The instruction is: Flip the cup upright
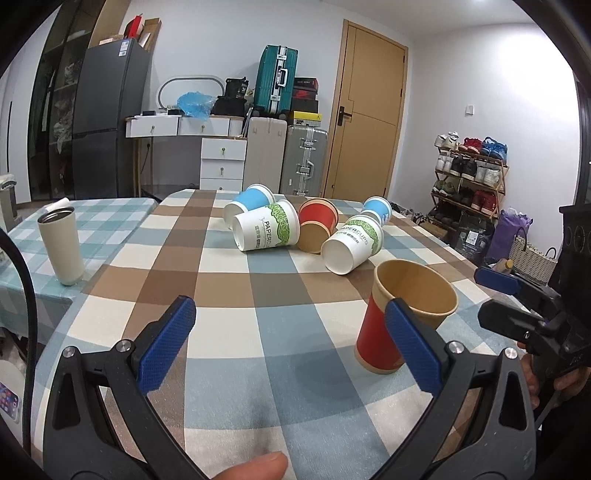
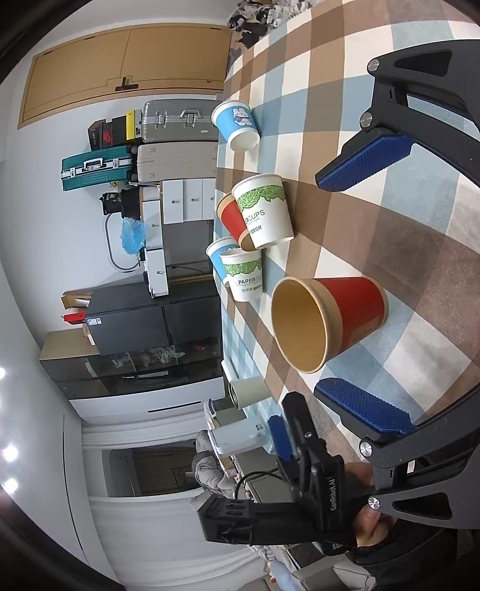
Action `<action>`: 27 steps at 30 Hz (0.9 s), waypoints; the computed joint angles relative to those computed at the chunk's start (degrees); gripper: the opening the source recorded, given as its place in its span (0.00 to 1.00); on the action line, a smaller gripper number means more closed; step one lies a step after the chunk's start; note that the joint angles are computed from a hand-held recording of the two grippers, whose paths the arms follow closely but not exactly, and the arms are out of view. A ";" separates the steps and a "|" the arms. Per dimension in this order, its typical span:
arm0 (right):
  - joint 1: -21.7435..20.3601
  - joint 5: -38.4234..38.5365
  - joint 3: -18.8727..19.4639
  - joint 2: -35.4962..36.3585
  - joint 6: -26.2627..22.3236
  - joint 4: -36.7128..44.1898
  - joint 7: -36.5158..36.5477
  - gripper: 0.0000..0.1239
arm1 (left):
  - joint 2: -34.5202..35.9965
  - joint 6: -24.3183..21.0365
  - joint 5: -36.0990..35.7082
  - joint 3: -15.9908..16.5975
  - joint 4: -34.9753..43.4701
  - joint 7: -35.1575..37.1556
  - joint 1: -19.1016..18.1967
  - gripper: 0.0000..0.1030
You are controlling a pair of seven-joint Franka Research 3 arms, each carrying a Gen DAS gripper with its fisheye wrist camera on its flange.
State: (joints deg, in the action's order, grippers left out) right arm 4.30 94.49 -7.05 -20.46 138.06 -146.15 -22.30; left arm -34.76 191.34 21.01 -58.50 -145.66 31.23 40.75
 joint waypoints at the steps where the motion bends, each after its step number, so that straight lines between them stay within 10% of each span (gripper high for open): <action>1: 0.00 -0.05 0.01 -0.04 -0.02 -0.08 -0.08 0.83 | -0.15 0.00 0.06 0.45 -0.30 0.09 -0.57 0.99; 27: -0.89 0.27 -0.53 1.08 -1.84 0.64 -1.33 0.83 | -0.13 1.58 -2.36 -0.65 -0.99 2.58 -0.76 0.99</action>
State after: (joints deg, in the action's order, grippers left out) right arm 3.41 94.76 -7.58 -19.38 136.22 -145.50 -23.63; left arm -34.89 192.92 18.65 -59.15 -146.65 33.81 39.99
